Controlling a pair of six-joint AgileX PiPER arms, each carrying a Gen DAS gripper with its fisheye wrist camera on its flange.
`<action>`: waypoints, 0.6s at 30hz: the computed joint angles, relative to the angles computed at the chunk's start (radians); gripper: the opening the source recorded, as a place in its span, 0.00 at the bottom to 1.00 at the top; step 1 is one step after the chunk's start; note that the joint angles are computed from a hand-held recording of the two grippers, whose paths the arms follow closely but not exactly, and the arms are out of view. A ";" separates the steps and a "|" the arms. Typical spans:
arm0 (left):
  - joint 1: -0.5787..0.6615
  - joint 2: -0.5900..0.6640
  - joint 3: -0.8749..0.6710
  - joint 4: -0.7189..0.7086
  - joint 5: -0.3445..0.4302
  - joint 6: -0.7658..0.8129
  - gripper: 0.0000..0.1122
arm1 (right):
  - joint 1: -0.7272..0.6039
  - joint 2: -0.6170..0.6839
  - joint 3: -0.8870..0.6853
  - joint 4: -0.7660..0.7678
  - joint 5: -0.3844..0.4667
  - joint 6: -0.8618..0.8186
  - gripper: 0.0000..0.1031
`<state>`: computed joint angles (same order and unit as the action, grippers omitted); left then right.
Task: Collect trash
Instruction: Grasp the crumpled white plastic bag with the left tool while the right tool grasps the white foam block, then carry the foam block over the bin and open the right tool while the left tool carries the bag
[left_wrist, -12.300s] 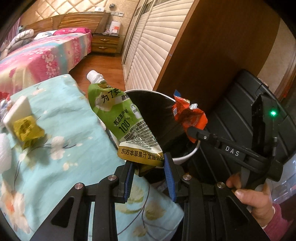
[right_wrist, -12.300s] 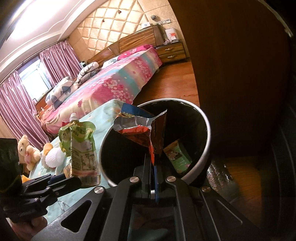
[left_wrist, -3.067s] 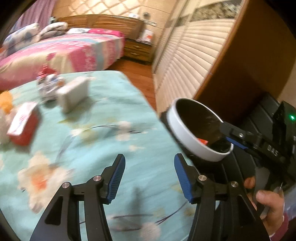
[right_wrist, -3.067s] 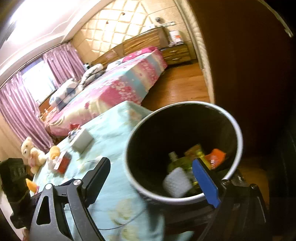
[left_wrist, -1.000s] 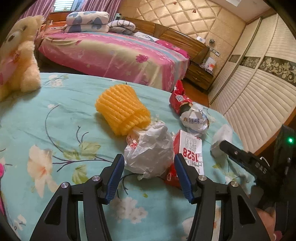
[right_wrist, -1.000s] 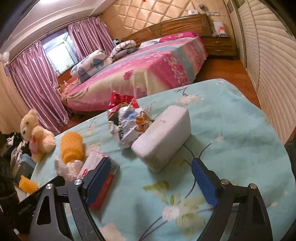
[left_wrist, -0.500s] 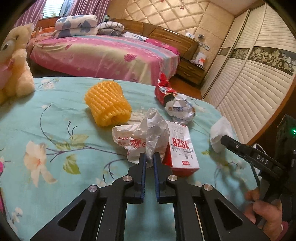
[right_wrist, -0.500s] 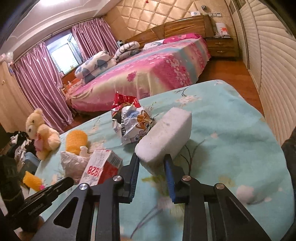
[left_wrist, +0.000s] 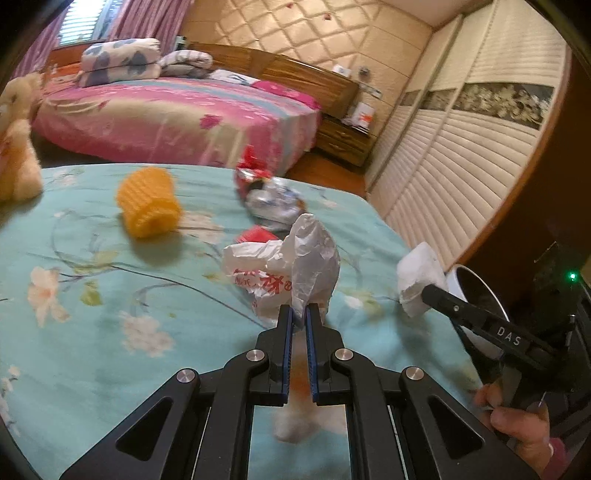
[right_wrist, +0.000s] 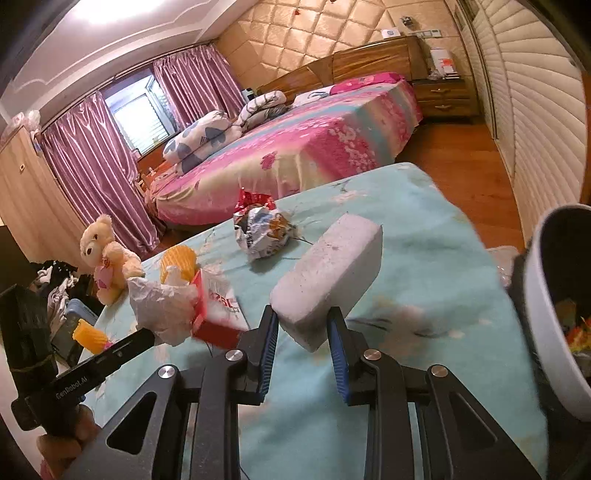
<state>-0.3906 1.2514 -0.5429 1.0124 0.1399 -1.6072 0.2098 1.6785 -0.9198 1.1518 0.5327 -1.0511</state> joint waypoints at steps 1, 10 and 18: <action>-0.020 0.008 -0.007 0.013 0.005 -0.017 0.05 | -0.013 -0.009 0.008 0.000 0.005 -0.005 0.26; -0.156 0.115 -0.114 -0.001 0.027 -0.021 0.05 | -0.179 -0.086 0.074 -0.022 0.083 -0.041 0.26; -0.210 0.219 -0.218 -0.078 0.014 0.069 0.05 | -0.315 -0.131 0.104 -0.048 0.145 -0.075 0.26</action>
<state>-0.6001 1.4704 -0.7610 0.9349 0.1539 -1.5377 -0.1049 1.5473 -0.8162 1.1033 0.6781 -1.1256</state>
